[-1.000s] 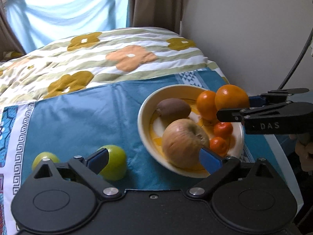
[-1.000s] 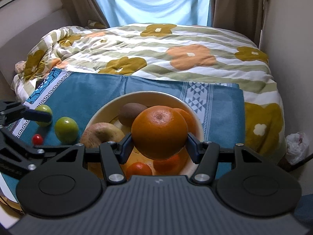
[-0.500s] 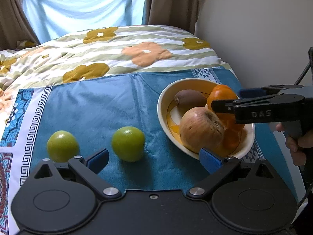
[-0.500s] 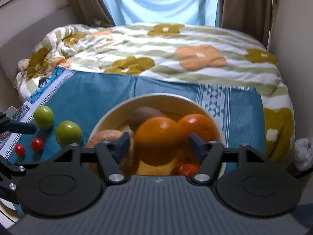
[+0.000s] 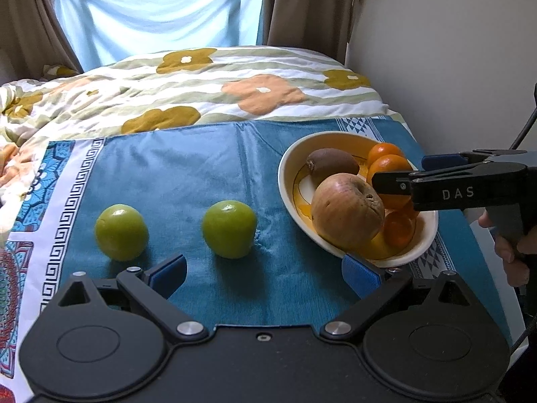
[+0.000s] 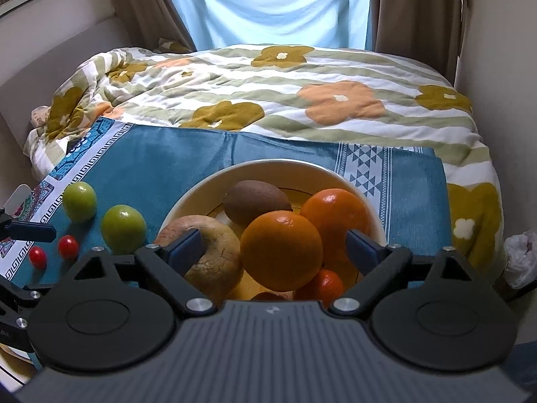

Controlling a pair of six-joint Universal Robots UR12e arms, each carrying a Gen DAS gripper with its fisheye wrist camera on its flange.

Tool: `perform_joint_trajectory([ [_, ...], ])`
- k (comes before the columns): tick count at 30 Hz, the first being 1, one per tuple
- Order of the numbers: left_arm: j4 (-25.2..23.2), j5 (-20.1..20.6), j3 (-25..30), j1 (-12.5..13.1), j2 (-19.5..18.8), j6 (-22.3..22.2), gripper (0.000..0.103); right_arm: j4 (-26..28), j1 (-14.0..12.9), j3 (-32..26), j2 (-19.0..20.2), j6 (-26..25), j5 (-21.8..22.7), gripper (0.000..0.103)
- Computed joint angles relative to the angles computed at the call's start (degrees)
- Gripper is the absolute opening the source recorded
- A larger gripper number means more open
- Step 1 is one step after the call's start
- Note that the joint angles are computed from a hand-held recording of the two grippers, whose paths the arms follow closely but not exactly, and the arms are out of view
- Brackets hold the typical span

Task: Organize fruits
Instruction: 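Lower the large orange into the bowl and open the right tool, then lift both tools from the bowl and move them toward the red cherry tomatoes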

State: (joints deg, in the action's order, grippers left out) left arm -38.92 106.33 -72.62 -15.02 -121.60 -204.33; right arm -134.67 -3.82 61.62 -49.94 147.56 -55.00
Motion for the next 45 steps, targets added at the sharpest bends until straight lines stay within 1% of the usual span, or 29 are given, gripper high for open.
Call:
perform_joint_trajectory([
  [7, 1.4, 4.0, -1.8, -1.0, 1.9, -1.8, 0.101, -1.5, -0.3, 2.6, -2.3, -2.7, 0.6, 0.103],
  [13, 0.8, 8.7, -4.4, -1.8, 4.7, -5.5, 0.101, -1.9, -0.3, 4.6, -4.5, -4.2, 1.4, 0.103],
  [18, 1.8, 12.2, -7.7, -2.0, 7.5, -7.1, 0.101, -3.1, 0.0, 7.4, -6.9, -2.5, 1.9, 0.103],
  [20, 3.2, 13.8, -9.6, -2.1, 8.8, -7.3, 0.101, -3.8, 0.2, 8.8, -8.1, -1.1, 1.7, 0.103],
  [23, 5.6, 15.1, -12.4, -1.9, 10.6, -7.3, 0.101, -5.9, 0.6, 11.3, -9.9, 0.8, 1.3, 0.103],
  [27, 7.2, 15.6, -15.4, -1.3, 12.4, -5.4, 0.101, -8.3, 1.6, 14.5, -12.3, 2.4, -0.7, 0.103],
  [34, 9.4, 12.2, -20.2, 1.1, 14.7, -1.5, 0.101, -10.5, 3.8, 18.7, -14.4, 4.8, -4.0, 0.103],
  [40, 12.8, 6.6, -23.4, 3.6, 14.8, 4.1, 0.098, -12.1, 5.5, 20.9, -14.3, 6.9, -6.0, 0.103],
  [42, 13.9, 4.3, -24.0, 4.4, 14.6, 6.0, 0.094, -12.6, 6.1, 21.4, -14.1, 7.5, -6.7, 0.103],
  [43, 14.5, 2.8, -24.4, 4.8, 14.5, 7.2, 0.088, -12.7, 6.4, 21.4, -13.8, 7.8, -7.0, 0.103],
  [45, 14.7, 0.8, -24.5, 5.4, 14.0, 9.0, 0.085, -13.1, 6.8, 21.7, -13.5, 8.5, -7.4, 0.103],
])
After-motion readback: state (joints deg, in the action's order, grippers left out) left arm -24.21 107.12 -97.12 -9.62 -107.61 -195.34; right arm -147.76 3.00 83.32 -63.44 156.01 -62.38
